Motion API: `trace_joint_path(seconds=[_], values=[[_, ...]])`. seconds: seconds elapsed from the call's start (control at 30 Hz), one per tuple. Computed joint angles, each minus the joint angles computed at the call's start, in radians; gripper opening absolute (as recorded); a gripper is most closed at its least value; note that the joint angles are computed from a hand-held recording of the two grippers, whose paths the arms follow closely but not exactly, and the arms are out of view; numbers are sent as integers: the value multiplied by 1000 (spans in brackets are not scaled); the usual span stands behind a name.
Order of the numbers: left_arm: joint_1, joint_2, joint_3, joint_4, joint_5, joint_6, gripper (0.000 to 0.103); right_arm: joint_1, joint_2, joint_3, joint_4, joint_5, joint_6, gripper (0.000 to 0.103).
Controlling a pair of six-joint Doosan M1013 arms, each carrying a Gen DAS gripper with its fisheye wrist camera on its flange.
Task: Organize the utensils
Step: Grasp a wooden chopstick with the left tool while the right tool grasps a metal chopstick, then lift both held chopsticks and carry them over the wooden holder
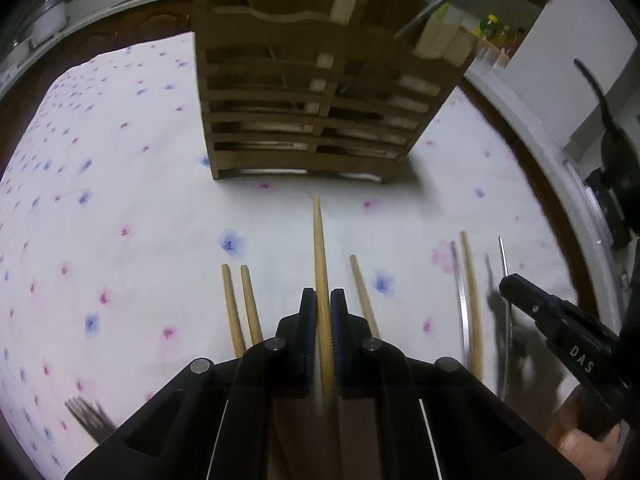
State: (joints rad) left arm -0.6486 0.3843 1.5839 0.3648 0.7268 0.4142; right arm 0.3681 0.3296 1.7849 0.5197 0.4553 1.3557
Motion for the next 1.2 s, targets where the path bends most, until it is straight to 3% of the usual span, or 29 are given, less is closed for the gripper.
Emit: trace_joint_path(seconds=[0.3, 0.43, 0.83, 1.2], values=[[-47, -122, 108, 162, -124, -195, 4, -6, -87, 50, 181, -36, -182, 5], [-78, -177, 152, 268, -141, -303, 5, -3, -124, 72, 263, -58, -268, 5], [-176, -331, 286, 602, -132, -656, 5, 20, -215, 111, 420, -131, -462, 5], [-225, -368, 317, 713, -69, -767, 5, 25, -246, 122, 521, -153, -572, 5]])
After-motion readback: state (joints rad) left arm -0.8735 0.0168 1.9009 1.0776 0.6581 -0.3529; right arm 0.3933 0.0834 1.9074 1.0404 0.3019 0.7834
